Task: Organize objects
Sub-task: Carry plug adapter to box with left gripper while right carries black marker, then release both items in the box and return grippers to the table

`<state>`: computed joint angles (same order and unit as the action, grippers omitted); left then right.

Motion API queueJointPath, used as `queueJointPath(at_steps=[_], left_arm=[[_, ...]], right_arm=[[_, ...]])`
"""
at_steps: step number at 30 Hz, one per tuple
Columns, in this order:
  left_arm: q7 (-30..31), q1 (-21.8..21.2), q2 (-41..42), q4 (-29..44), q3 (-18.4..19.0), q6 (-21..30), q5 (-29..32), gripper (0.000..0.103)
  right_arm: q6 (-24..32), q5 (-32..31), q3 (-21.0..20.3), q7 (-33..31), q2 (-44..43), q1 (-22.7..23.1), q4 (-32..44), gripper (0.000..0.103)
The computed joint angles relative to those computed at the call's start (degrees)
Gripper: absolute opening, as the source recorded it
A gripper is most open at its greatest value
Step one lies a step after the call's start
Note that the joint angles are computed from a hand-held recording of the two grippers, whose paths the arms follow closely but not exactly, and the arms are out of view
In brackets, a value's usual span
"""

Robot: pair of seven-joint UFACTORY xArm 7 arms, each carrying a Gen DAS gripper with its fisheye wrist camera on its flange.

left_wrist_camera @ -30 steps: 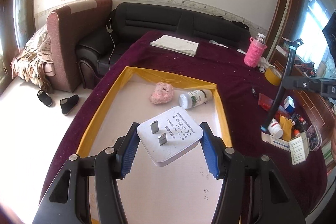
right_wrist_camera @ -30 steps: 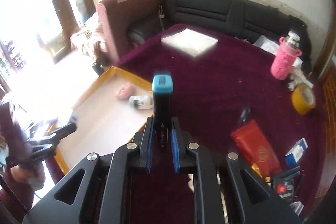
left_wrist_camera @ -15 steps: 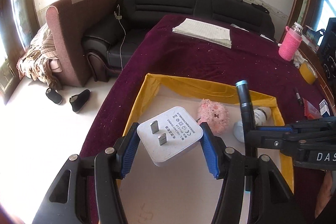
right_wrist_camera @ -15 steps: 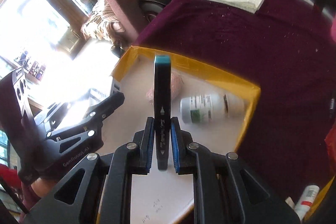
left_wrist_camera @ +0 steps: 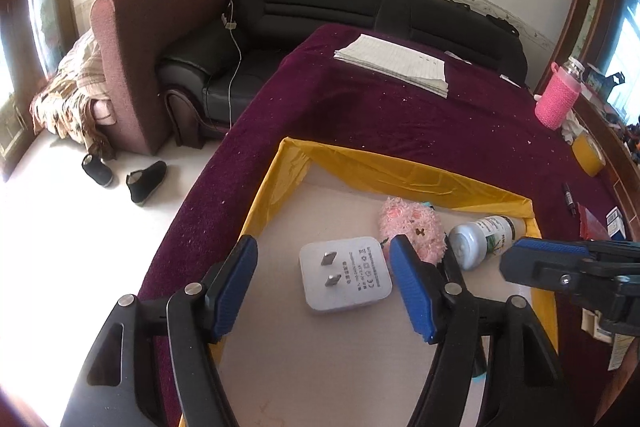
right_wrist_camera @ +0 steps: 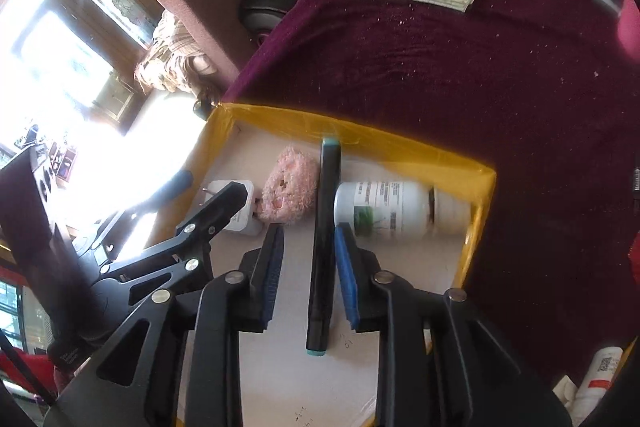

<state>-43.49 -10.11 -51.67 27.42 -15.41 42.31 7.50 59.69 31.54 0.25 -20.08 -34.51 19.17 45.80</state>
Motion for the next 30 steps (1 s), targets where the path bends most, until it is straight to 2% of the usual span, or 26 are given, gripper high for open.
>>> queueJointPath(at_steps=[4,6,7,11,13,16,19,22,24,26,28,29,30], left_arm=[[-6.21,-1.33,-6.29,-2.69,-1.66,2.85,-3.19,0.064],[-8.12,-2.96,-6.70,-3.29,-1.87,4.79,-4.98,0.064],[-8.67,-2.73,-6.42,-2.82,-2.96,5.39,-4.18,0.064],[-12.19,-4.11,-8.24,-2.84,-4.52,7.59,-4.39,0.065],[-13.61,-5.39,-9.89,-3.26,-5.53,8.48,-4.28,0.070],[-14.99,-6.92,-12.89,-4.65,-5.62,6.25,-4.06,0.071],[-17.36,-5.69,-16.53,-3.95,-6.94,6.14,-2.79,0.071],[-17.91,-4.37,-17.55,0.74,-10.76,9.91,-0.03,0.071],[-18.02,-3.75,-16.67,4.85,-13.64,11.73,1.21,0.071],[-17.42,-3.42,-15.29,8.28,-15.69,11.98,2.30,0.076],[-17.17,-2.78,-12.21,12.30,-18.10,10.90,2.71,0.088],[-17.38,-2.67,-10.62,13.61,-18.90,9.77,2.48,0.088],[-17.42,-2.82,-8.78,14.75,-19.37,8.28,2.13,0.088]], right_arm=[[1.69,0.20,-1.83,-1.52,-6.24,-0.24,-1.33,0.028],[2.98,0.00,-3.14,-1.66,-9.84,-0.87,-2.71,0.039],[4.20,0.04,-4.38,-1.70,-11.84,-1.33,-3.38,0.040],[8.23,-0.22,-8.10,-2.44,-18.48,-3.42,-5.74,0.041],[9.68,-1.30,-9.63,-3.57,-21.70,-4.91,-6.89,0.040],[11.75,-3.31,-12.35,-4.92,-26.39,-7.88,-8.60,0.041],[14.82,-5.95,-14.94,-5.92,-28.45,-10.65,-7.95,0.041],[16.00,-9.99,-16.93,-8.82,-31.22,-14.04,-6.72,0.041],[14.63,-13.19,-18.09,-11.48,-33.56,-16.71,-6.60,0.041],[11.28,-17.11,-18.91,-14.53,-35.53,-19.66,-6.84,0.044],[5.56,-20.88,-20.10,-17.18,-36.97,-22.97,-7.51,0.048],[2.50,-22.05,-20.77,-17.96,-37.34,-24.30,-8.02,0.055],[-0.70,-22.99,-21.64,-18.63,-37.30,-25.42,-8.41,0.066]])
